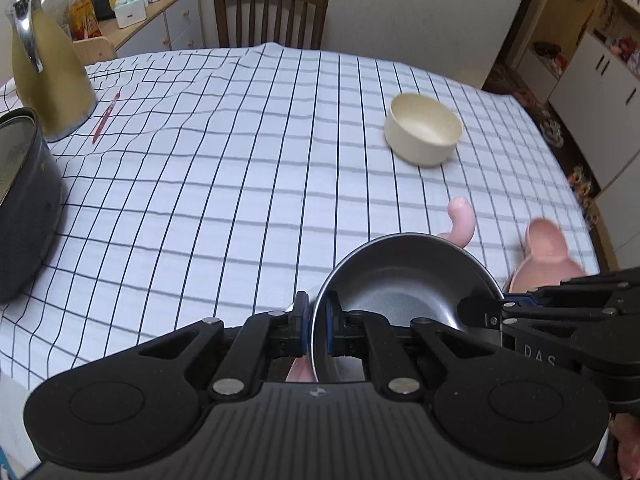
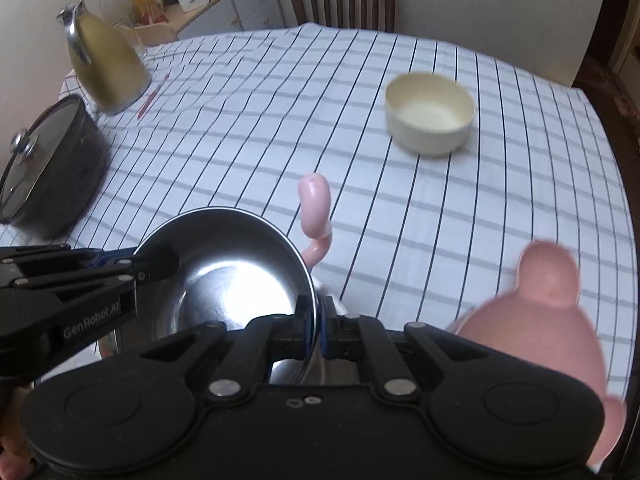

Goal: Organize plates and bowls
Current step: 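Lift the pink-handled pot with both grippers and carry it toward the plates, then lower the pink-handled pot into the large steel bowl with both grippers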

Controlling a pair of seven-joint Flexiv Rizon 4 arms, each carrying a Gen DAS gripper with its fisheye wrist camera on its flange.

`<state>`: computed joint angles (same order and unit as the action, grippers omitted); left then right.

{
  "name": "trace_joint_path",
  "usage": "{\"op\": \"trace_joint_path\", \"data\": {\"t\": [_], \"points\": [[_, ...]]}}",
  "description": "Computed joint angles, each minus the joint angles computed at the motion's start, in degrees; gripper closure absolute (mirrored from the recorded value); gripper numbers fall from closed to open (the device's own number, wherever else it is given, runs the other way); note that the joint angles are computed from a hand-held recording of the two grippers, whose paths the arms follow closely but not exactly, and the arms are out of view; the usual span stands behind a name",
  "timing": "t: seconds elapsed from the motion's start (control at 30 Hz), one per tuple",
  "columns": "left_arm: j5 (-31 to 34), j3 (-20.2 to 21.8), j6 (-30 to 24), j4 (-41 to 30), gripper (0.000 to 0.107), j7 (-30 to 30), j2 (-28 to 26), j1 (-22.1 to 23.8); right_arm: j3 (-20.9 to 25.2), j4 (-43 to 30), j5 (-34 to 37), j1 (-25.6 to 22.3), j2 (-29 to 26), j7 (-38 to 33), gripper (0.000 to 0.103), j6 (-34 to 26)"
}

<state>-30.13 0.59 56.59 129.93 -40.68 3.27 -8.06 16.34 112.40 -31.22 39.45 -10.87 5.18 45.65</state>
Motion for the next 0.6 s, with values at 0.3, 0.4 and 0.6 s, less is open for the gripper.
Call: {"op": "trace_joint_path", "data": {"t": [0.3,0.4,0.6], "points": [[-0.02,0.78,-0.34,3.41,0.099,1.65,1.24,0.14,0.91,2.53,0.52,1.36,-0.15,4.22,0.097,2.36],[-0.31,0.83,0.06,4.06,0.099,2.06,1.09,0.16,0.84,3.06,-0.01,1.71,-0.4,5.15,0.097,2.85],[-0.73,0.62,0.59,4.39,0.099,2.48,0.15,0.34,0.67,3.14,-0.52,2.16,-1.33,5.48,0.097,2.98]]}}
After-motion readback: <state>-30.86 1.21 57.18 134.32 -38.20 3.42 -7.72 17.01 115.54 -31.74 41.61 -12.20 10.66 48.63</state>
